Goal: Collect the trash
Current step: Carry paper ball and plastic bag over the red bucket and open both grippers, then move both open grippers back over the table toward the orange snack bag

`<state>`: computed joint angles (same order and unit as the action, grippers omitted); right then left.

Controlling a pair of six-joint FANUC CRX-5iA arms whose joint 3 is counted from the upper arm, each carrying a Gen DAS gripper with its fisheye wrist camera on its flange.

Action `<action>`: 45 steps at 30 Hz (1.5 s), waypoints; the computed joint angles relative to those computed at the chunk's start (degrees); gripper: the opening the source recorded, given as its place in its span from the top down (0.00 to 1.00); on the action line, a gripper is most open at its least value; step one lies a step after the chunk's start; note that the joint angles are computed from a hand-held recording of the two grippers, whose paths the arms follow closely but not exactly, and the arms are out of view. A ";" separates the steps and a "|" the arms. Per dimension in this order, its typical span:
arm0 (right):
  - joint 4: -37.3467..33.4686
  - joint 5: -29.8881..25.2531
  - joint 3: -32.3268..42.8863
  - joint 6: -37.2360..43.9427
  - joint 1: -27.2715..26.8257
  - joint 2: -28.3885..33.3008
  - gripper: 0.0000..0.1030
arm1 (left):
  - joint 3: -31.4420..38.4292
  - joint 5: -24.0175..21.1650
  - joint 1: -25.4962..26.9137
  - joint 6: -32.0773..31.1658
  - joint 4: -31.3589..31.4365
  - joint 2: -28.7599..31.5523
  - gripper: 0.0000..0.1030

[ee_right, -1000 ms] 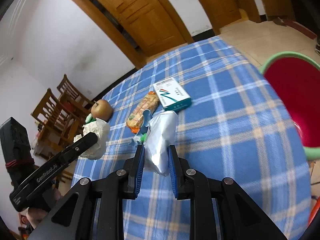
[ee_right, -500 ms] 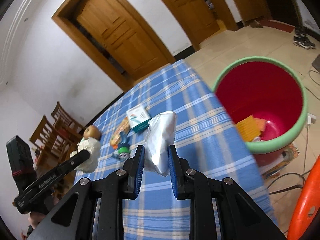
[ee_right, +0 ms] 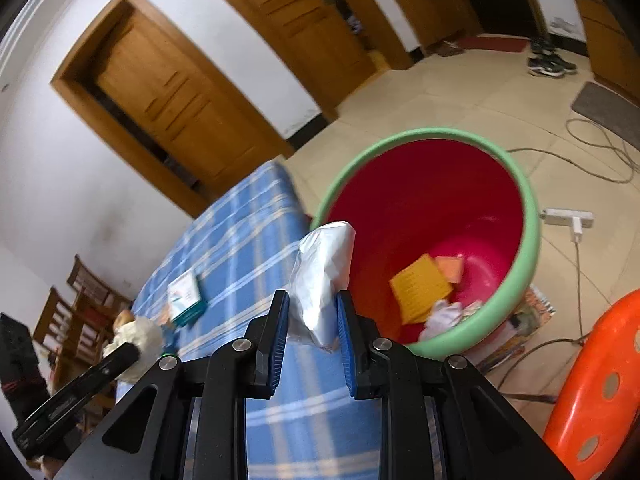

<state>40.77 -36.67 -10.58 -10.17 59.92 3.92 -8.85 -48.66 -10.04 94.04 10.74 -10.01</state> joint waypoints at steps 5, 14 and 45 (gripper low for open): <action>-1.55 0.10 -0.07 -0.90 -1.91 0.70 0.71 | 3.70 -0.03 -2.24 -1.16 0.10 4.47 0.64; 0.24 -1.93 -1.98 -4.15 -1.98 -1.00 0.65 | 9.35 -0.36 -6.21 -3.83 0.41 10.71 0.64; 6.76 -9.08 -5.62 -10.74 2.05 -6.91 0.63 | 14.47 -0.55 -10.07 -4.30 -1.21 15.66 0.45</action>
